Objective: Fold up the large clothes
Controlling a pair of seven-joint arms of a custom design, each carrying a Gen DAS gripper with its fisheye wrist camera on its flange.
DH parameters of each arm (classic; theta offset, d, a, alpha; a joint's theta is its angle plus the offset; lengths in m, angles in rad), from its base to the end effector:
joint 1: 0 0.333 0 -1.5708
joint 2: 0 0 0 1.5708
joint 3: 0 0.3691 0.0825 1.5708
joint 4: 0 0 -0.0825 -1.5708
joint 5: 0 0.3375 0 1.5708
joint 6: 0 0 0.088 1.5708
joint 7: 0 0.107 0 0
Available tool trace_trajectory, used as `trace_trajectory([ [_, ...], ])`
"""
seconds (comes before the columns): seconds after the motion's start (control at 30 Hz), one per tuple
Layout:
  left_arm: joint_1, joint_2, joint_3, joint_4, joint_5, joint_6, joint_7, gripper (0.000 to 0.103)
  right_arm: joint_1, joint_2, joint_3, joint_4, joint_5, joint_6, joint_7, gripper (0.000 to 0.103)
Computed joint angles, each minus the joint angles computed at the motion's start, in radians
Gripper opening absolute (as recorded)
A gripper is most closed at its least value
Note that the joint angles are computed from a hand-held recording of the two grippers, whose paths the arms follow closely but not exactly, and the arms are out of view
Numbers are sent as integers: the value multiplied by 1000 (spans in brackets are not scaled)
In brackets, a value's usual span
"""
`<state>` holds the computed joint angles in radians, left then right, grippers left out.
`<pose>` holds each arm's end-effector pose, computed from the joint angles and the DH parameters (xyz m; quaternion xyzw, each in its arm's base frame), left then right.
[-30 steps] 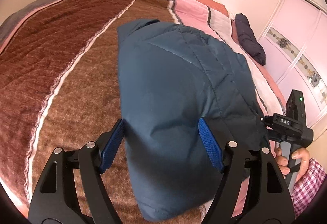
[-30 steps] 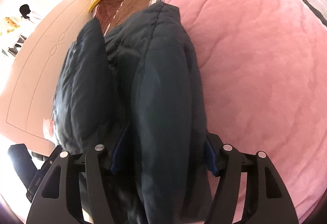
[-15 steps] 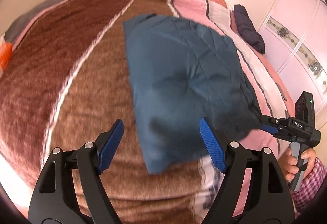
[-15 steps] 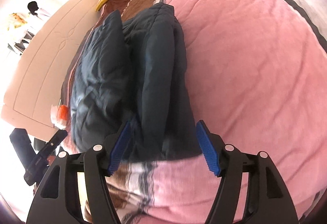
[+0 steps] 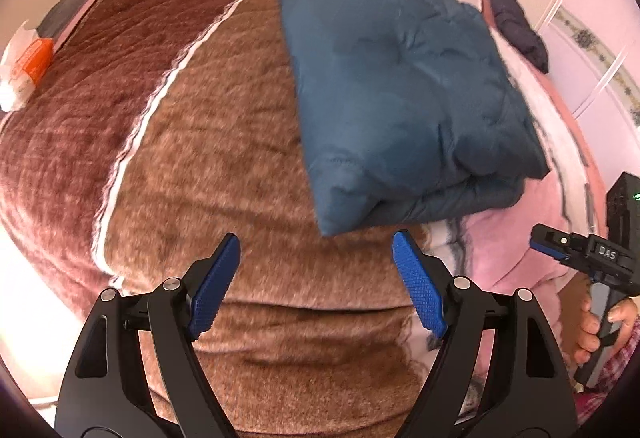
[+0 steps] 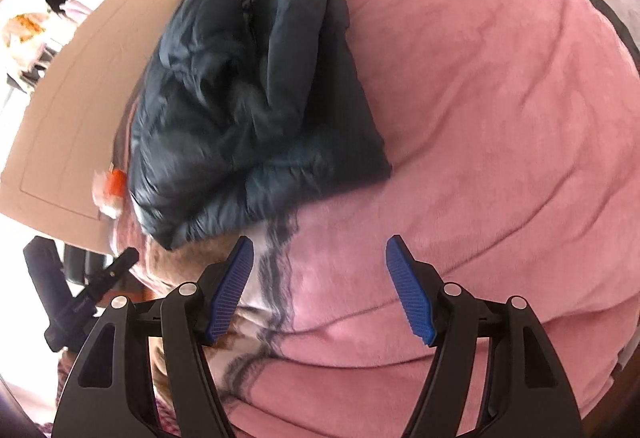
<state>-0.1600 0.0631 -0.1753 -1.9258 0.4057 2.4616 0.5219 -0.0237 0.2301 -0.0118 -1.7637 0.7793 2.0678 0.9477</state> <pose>0.5432 -0.1867 0.5798 -0.8165 0.5063 -0.2150 0.1755 0.6089 0.0157 0.5237 -0.7358 0.5851 0.1185 0.3196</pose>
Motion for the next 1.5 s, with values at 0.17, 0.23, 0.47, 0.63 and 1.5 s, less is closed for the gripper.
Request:
trace_trajectory([
  [0.17,-14,8,-8,15,3,-43,-4,78,27,-24,5,-46,-45,44,-11,68],
  [0.23,-19,11,-9,26,9,-63,-7,78,36,-31,6,-58,-62,50,-17,68],
  [0.47,-33,16,-14,39,20,-96,-10,78,50,-44,3,-80,-80,67,-10,68],
  [0.63,-40,18,-16,42,19,-110,-9,78,49,-45,0,-79,-86,59,0,68],
  [1.5,-66,13,-26,61,56,-152,-19,78,76,-100,3,-142,-101,134,-32,68],
])
